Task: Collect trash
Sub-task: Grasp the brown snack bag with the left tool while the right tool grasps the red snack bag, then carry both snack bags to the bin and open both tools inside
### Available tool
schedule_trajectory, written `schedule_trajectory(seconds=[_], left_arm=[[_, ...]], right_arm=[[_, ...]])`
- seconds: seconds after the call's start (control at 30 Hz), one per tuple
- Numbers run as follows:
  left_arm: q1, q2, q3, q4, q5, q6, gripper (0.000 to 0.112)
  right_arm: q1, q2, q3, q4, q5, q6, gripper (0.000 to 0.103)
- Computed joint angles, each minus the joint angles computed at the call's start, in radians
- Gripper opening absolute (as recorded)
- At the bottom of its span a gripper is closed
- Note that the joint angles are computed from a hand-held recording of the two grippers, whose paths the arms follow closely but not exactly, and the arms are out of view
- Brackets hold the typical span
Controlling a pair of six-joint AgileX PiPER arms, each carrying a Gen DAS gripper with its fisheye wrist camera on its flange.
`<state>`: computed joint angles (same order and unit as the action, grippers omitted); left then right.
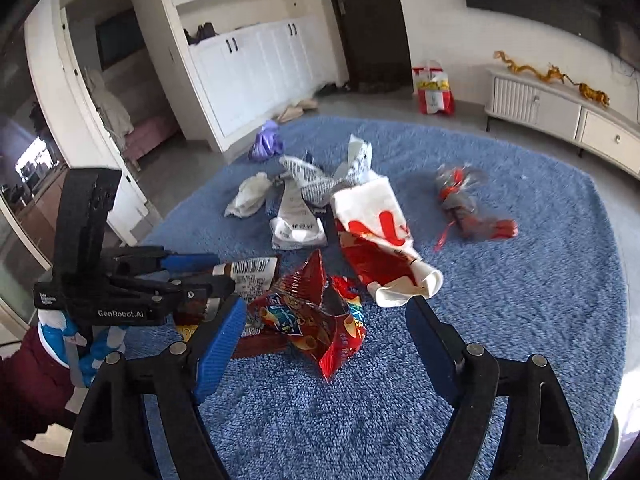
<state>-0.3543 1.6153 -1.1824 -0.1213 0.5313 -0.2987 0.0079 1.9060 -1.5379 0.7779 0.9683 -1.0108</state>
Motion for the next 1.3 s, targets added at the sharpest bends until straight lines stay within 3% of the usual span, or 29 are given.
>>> schedule_trajectory(seconds=[0.1,0.27,0.3,0.4,0.47,0.6,0.87,1.13,1.3], left_arm=[[0.014,0.008,0.004,-0.065,-0.006,0.072,0.051],[-0.003,0.008,0.007,-0.06,-0.009,0.097,0.05],[-0.012,0.004,0.014,-0.046,-0.016,0.086,0.049],[-0.051,-0.011,0.037,0.067,-0.038,-0.015,0.035],[-0.068,-0.022,0.058,0.13,-0.055,-0.081,0.025],[-0.064,-0.058,0.105,0.105,-0.086,-0.081,0.018],[-0.086,-0.177,0.2,0.176,-0.118,-0.231,0.014],[-0.136,-0.287,0.211,0.314,-0.059,-0.421,0.014],[-0.224,-0.276,0.152,0.421,-0.007,-0.551,0.014]], right_arm=[[0.01,0.022,-0.014,-0.021,0.003,0.023,0.074],[0.017,0.055,-0.034,-0.034,0.011,0.056,0.046],[0.017,0.057,-0.035,-0.029,0.013,0.055,0.044],[0.02,0.05,-0.021,-0.033,-0.006,0.053,0.033],[0.012,0.045,-0.016,-0.031,-0.005,0.051,0.02],[-0.001,0.019,0.012,-0.024,-0.013,0.036,0.017],[-0.041,-0.072,0.079,0.001,-0.004,-0.015,0.014],[-0.139,-0.172,0.154,0.063,0.04,-0.106,0.014],[-0.263,-0.196,0.164,0.109,0.091,-0.151,0.014]])
